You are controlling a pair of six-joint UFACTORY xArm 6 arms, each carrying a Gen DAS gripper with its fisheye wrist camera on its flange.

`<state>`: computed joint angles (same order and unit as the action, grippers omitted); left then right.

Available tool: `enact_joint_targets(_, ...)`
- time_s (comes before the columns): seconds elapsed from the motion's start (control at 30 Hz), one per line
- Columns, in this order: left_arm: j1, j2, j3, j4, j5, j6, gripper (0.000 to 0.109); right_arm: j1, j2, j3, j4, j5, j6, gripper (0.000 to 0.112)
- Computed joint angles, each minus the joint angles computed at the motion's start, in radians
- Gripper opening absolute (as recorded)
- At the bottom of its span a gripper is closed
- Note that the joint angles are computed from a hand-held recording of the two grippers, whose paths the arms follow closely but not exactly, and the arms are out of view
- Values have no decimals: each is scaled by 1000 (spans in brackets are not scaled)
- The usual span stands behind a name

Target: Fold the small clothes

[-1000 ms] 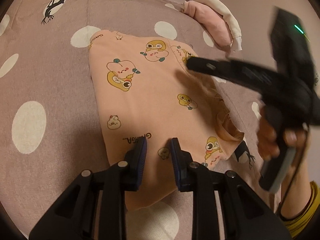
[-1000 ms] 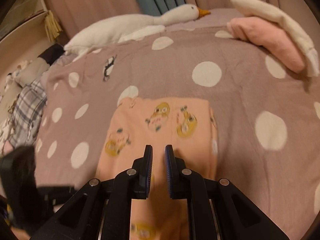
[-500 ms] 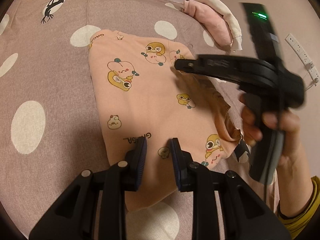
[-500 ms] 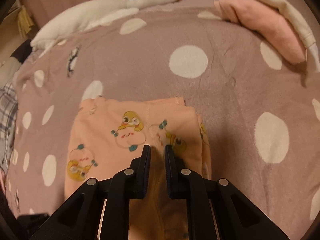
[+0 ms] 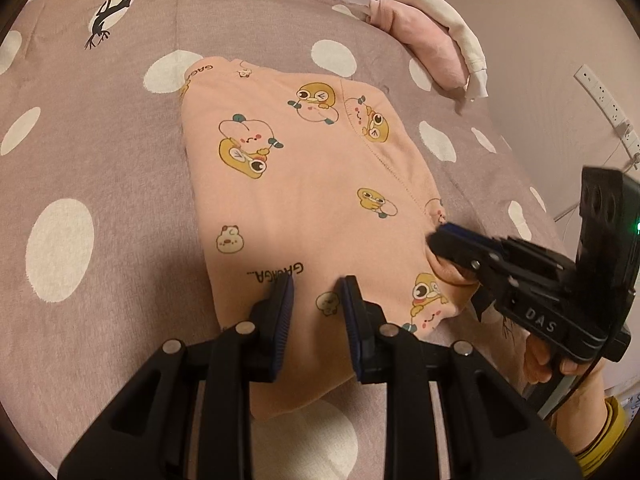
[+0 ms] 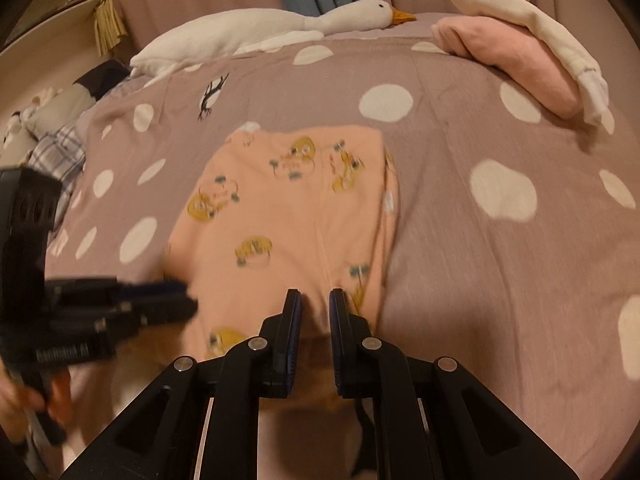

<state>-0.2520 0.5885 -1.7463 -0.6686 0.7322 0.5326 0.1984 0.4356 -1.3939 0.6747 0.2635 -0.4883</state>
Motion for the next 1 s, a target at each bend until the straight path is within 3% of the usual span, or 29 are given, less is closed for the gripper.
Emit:
enact_joint_targets(0.17, 24, -41, 59, -67, 24, 53, 25, -18, -50, 71, -39, 3, 53, 14)
enact_joint_targets(0.23, 37, -69, 95, -106, 31, 79, 25, -31, -74, 82, 100, 33, -42, 25)
enact_joint_targets(0.27, 44, -78, 106, -127, 37, 91, 30, -36, -82, 85, 168, 43, -86, 28)
enact_joint_targets(0.33, 58, -94, 120, -170, 51, 104, 43, -52, -92, 81, 318, 75, -177, 47)
enact_joint_targets(0.37, 66, -98, 121, -194, 59, 107, 51, -68, -91, 68, 399, 101, -211, 51)
enact_joint_targets(0.47, 75, -91, 106, -215, 62, 89, 57, -98, -68, 29, 521, 167, -246, 55)
enact_joint_targets(0.73, 110, 55, -73, -229, 164, -42, 57, -107, 54, -117, 537, 261, -159, 55)
enact_joint_targets(0.9, 116, 123, -165, -259, 217, -64, 57, -96, 165, -263, 412, 293, -10, 55)
enact_joint_targets(1.0, 118, 161, -221, -264, 240, -80, 58, -107, 205, -319, 436, 323, -2, 55)
